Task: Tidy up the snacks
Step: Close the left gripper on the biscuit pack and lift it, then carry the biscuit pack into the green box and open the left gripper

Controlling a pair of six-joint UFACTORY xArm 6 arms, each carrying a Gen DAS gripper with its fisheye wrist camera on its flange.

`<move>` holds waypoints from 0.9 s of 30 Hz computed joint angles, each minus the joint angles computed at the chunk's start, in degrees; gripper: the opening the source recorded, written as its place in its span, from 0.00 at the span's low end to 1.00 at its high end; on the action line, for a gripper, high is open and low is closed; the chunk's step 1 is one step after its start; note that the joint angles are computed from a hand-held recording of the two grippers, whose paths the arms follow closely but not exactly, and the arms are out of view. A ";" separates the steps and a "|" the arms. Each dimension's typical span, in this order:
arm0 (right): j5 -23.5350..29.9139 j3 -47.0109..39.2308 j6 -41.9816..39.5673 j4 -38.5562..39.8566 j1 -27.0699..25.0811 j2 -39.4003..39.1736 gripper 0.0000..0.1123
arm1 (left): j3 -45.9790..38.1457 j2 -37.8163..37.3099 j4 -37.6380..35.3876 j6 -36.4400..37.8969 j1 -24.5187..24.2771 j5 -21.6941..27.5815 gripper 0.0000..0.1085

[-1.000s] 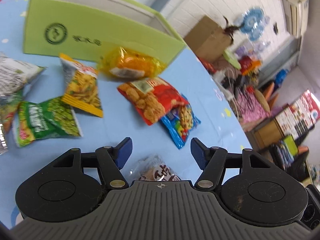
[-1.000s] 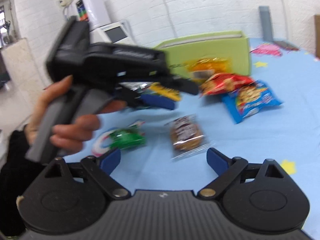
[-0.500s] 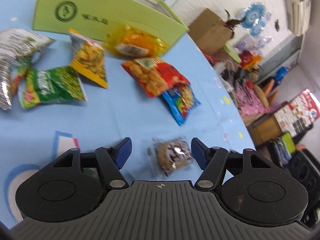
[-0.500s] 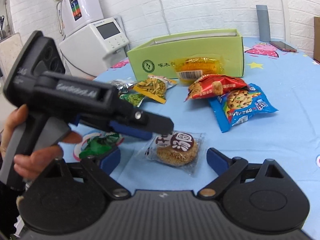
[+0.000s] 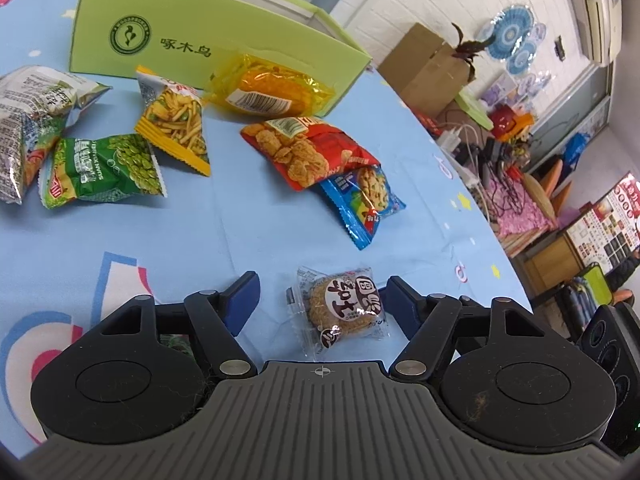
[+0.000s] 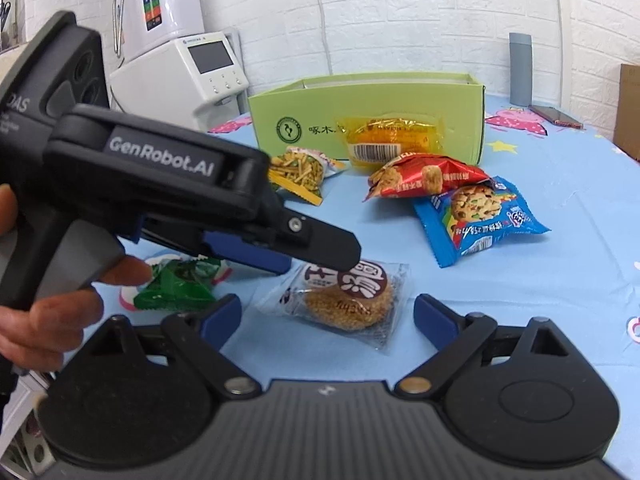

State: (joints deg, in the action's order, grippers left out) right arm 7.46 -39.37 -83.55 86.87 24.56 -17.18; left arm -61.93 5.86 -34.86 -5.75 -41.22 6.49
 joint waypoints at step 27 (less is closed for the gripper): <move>14.71 -61.21 25.70 -38.65 -7.38 43.58 0.67 | -60.26 33.85 19.94 -10.75 17.22 20.56 0.16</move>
State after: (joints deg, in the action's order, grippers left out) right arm 22.17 -100.58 -57.86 48.21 17.18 26.40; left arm -122.19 39.71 -14.91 -16.50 -24.00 27.05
